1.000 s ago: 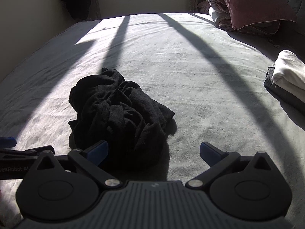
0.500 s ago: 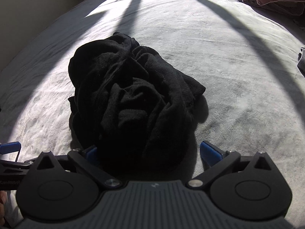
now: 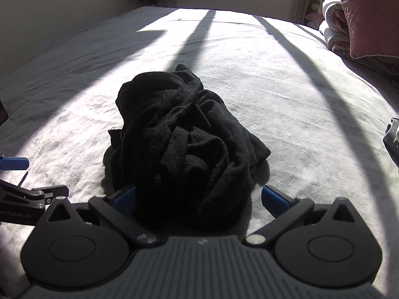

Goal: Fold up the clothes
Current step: 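Move both grippers toward the crumpled black garment on the bed, then grasp an edge of the black garment with the right gripper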

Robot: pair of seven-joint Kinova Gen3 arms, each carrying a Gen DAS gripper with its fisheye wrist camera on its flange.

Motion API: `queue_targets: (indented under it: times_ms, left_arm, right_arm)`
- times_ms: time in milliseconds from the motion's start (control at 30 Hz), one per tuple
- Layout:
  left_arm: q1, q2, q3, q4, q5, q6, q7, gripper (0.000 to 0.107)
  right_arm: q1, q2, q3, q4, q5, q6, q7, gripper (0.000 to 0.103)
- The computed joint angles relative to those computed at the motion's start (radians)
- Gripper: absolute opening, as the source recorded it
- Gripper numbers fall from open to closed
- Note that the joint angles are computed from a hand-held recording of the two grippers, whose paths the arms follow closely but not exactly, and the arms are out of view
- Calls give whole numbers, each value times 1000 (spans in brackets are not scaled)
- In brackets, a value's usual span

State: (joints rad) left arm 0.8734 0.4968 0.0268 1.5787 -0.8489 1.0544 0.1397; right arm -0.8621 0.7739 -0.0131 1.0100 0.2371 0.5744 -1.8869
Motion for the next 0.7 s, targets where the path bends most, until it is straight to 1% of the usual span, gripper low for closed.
queue_targets:
  times_ms: [33,100,200,267,300,367,400,433,500,533,567,633,700]
  left_arm:
    - [5,-5,-5,5,-9,3,8,103]
    - [3,-17,-9,16,-21,3,23,103]
    - [-14,-31,-6,21,-22,4,37,102]
    - [-30,-36,-2,21,-14,2,40,102]
    - [-35,-37,0,20,-12,-1,40,102]
    - [-43,-36,4,18,-10,-9,39,102]
    - [-46,-35,5,16,-9,-14,36,102]
    - [-49,-33,6,12,-9,-20,31,102]
    - [-54,-29,6,2,-6,-31,20,102]
    - [-56,-26,7,-7,-2,-35,12,102]
    - [-58,-23,6,-16,3,-39,3,102]
    - [-61,-17,3,-32,8,-53,-13,102]
    - [-64,-7,-2,-57,14,-65,-32,102]
  right_arm:
    - [2,-15,0,25,0,-33,-5,103]
    - [44,-30,-41,53,-34,-96,13,101]
    - [104,-39,-115,76,-105,-169,60,91]
    - [130,-20,-153,47,-145,-175,103,81]
    - [145,-9,-174,31,-167,-171,128,79]
    - [171,15,-212,-5,-218,-143,169,65]
    - [180,28,-223,-26,-242,-120,185,63]
    - [181,39,-224,-47,-259,-93,196,57]
    - [178,50,-209,-63,-285,-68,207,37]
    - [176,51,-198,-63,-294,-66,205,15]
    - [176,50,-190,-60,-303,-70,201,11]
    - [184,28,-177,-16,-323,-118,181,9]
    - [178,5,-148,20,-322,-158,150,9]
